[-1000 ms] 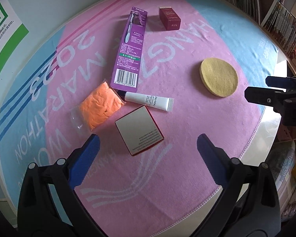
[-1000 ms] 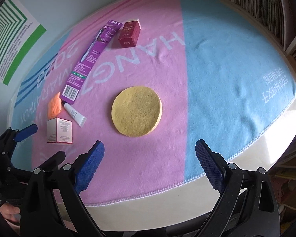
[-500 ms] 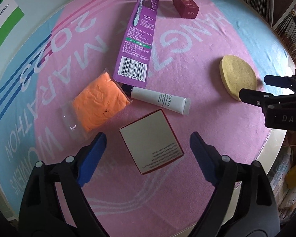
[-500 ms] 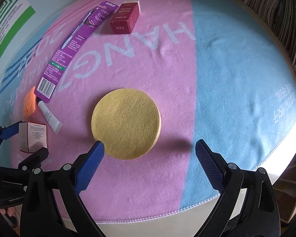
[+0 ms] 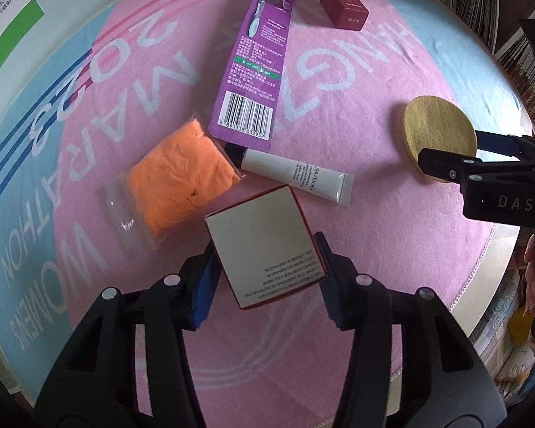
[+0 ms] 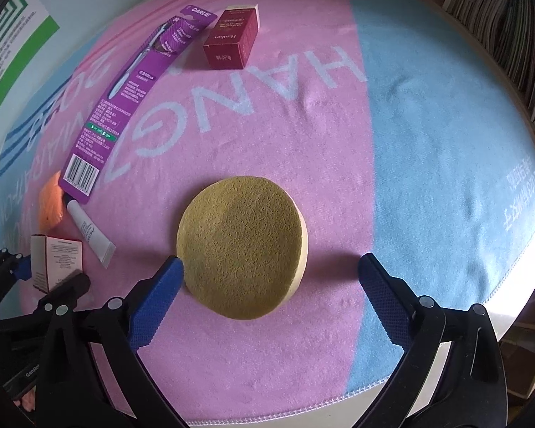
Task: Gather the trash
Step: 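Grasp the white-and-red box with the left tool while the right tool grasps the yellow sponge, then carry the white box and yellow sponge over the wastebasket with both tools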
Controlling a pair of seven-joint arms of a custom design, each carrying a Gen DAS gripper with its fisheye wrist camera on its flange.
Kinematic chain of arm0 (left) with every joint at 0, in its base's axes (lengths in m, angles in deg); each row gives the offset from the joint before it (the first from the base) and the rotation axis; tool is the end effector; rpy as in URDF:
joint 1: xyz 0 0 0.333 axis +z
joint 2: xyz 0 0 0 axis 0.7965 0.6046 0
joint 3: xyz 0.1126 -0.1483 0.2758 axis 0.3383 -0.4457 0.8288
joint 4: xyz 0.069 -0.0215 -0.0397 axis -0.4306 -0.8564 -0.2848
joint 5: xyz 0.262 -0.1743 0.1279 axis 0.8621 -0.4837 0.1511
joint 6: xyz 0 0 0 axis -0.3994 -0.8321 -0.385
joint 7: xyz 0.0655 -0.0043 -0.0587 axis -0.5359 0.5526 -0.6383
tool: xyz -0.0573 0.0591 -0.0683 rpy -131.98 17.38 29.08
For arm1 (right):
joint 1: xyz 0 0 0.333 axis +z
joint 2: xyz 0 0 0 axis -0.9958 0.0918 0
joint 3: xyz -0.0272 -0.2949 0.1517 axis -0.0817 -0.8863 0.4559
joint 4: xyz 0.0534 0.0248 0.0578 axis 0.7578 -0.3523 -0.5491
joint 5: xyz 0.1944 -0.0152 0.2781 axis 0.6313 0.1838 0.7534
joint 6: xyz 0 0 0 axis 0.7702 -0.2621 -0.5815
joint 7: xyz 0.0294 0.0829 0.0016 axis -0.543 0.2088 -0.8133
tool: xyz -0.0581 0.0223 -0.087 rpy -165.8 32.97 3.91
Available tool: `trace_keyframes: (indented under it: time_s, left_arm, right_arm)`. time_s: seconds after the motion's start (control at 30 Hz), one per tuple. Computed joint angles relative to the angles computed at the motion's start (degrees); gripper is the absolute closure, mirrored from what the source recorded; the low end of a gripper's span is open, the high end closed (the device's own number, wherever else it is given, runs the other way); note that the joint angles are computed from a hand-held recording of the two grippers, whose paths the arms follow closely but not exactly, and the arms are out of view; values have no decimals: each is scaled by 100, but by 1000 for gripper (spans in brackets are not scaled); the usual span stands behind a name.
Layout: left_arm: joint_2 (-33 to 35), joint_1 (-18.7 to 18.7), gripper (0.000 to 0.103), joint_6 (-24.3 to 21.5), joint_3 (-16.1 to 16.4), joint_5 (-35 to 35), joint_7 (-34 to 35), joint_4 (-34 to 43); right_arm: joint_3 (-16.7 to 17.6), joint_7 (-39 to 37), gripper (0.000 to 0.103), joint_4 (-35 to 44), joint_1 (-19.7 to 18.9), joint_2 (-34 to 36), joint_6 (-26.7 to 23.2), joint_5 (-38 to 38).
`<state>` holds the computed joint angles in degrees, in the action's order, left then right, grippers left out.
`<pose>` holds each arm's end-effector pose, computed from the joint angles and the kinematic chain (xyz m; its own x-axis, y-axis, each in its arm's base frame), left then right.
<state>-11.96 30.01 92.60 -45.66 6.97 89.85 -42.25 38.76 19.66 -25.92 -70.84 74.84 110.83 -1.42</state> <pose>0.5262 -0.3680 0.4660 -0.1027 -0.9938 0.0420 -0.9670 0.0899 -0.2385 0.5675 0.1481 0.4627 0.2025 -0.9770 -0.0675 -0.9545 -0.1815 -0.2365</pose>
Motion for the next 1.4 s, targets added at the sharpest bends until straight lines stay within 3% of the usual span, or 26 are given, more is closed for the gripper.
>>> trace_keyframes:
  time_s: [0.2,0.27,0.33,0.5,0.53,0.63,0.83,1.2,1.4]
  left_arm:
    - [-233,79,56,210,-25,-83,55,-349]
    - [-294,83,57,259,-26,-72,47,-430]
    - [-376,87,57,302,-26,-49,38,-528]
    - [-486,64,57,302,-24,58,10,-593]
    - [-514,57,57,302,-23,82,-8,-608]
    - [-569,2,57,277,-33,182,-64,-612]
    - [-586,-75,57,199,-58,296,-57,-565]
    - [-673,-142,57,162,-67,444,-91,-542]
    - [-689,-214,57,72,-82,558,-101,-437]
  right_arm:
    - [8,228,6,26,183,55,83,-314]
    - [28,186,13,-29,160,12,126,-230]
    - [72,102,32,-172,115,-129,199,0]
    - [93,53,34,-128,133,-139,72,49]
    - [91,88,45,-168,142,-179,110,47]
    - [59,136,66,-328,72,-368,327,135]
    - [109,-190,83,-621,-91,-648,497,736]
    - [126,-635,95,-1000,-180,-1200,590,1203]
    - [84,-736,95,-1193,-260,-1484,697,1310]
